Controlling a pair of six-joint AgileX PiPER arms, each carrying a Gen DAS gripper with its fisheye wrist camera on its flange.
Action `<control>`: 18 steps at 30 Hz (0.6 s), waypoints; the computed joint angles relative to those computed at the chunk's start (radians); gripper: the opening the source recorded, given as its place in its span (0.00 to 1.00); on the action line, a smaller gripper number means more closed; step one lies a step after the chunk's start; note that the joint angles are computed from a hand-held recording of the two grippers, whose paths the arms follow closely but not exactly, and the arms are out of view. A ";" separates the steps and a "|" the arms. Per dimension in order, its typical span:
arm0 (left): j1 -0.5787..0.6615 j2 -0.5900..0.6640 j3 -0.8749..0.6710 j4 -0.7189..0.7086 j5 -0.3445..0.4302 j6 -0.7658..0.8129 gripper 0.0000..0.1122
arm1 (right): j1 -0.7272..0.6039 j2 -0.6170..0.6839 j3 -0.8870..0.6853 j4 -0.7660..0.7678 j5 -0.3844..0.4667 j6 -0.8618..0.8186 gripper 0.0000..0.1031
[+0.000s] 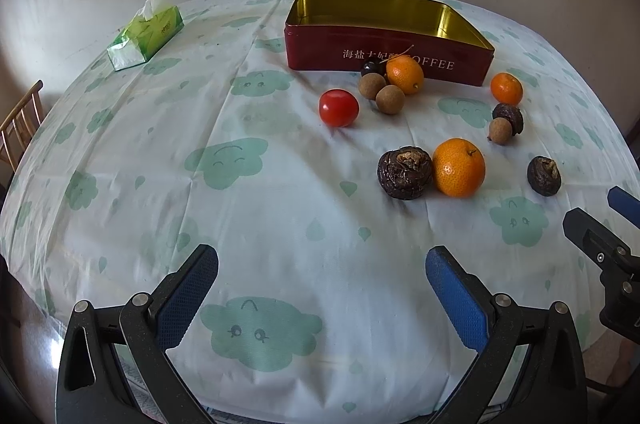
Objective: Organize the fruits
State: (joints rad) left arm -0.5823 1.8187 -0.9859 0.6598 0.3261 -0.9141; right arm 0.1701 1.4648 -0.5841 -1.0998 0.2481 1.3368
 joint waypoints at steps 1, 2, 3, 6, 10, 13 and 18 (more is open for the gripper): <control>-0.001 0.000 0.000 0.002 0.001 -0.002 0.92 | -0.001 0.001 -0.001 0.003 -0.001 -0.004 0.91; 0.000 0.000 -0.001 -0.002 0.001 0.002 0.92 | -0.002 0.001 -0.002 0.011 -0.001 -0.012 0.91; -0.004 0.004 0.003 0.013 -0.003 -0.016 0.91 | -0.003 0.000 -0.002 0.017 -0.002 -0.018 0.91; -0.008 0.009 0.003 0.024 -0.006 -0.032 0.92 | 0.000 0.005 0.001 0.001 -0.003 0.002 0.91; -0.004 0.018 -0.001 0.016 -0.012 -0.022 0.91 | -0.003 0.006 -0.001 0.018 -0.003 -0.017 0.91; -0.004 0.018 -0.003 0.013 -0.010 -0.019 0.91 | -0.004 0.007 -0.001 0.017 -0.005 -0.016 0.91; -0.009 0.023 -0.004 0.019 -0.011 -0.027 0.91 | -0.007 0.011 0.002 0.014 -0.011 -0.012 0.90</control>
State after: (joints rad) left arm -0.5913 1.8417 -0.9902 0.6789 0.3147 -0.9407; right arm 0.1634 1.4758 -0.5820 -1.0859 0.2375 1.3252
